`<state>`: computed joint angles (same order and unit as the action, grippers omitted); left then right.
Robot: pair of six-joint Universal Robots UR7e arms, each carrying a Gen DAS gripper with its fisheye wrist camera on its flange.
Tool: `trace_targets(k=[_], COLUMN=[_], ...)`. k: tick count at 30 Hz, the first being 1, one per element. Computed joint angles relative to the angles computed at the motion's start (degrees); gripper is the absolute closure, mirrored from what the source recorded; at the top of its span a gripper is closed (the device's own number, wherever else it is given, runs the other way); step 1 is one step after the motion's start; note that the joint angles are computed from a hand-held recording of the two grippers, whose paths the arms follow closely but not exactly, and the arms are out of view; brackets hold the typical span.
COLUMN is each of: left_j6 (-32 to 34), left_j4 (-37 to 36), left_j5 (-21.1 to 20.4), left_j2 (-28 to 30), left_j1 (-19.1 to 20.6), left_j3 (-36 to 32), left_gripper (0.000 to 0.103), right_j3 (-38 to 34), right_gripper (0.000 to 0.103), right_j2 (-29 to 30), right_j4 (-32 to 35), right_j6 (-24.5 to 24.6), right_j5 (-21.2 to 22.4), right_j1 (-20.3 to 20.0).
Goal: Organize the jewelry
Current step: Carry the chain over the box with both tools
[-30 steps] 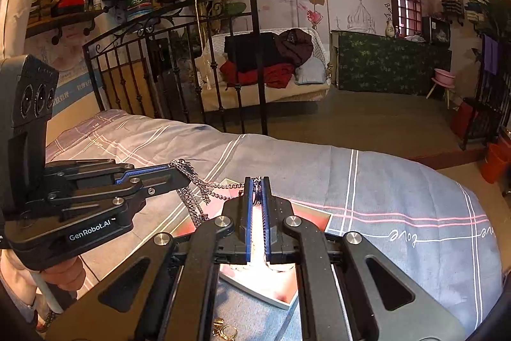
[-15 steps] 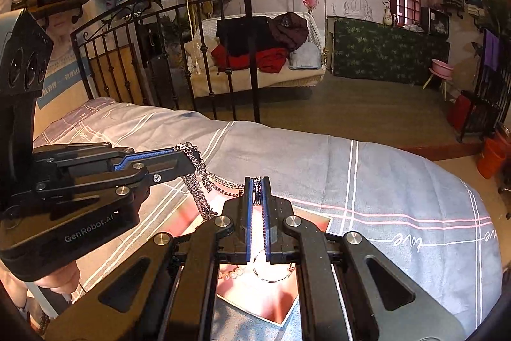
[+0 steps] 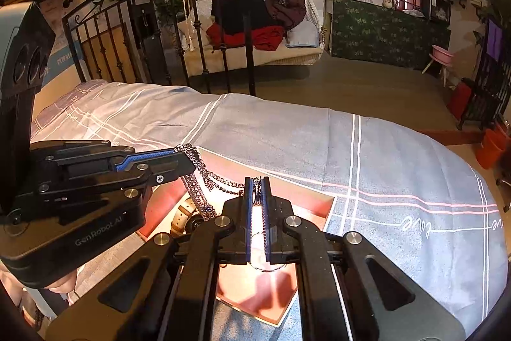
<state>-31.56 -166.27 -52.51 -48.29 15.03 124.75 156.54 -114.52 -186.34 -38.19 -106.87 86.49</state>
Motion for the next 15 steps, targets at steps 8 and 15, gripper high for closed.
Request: trace_targets(k=[8, 15], left_j6=[-0.92, -3.22], left_j4=[2.33, 4.73], left_j5=[-0.83, -2.45], left_j2=[1.31, 1.34], left_j1=[1.86, 3.12], left_j3=[-0.49, -0.26], left_gripper=[0.098, 0.098], right_j3=[0.78, 2.06], right_gripper=[0.097, 0.097], right_j2=[6.29, 10.65], right_j4=[-4.64, -7.62], right_j6=[-0.99, -1.96], right_j5=[-3.37, -4.56], right_j1=[-0.88, -3.56])
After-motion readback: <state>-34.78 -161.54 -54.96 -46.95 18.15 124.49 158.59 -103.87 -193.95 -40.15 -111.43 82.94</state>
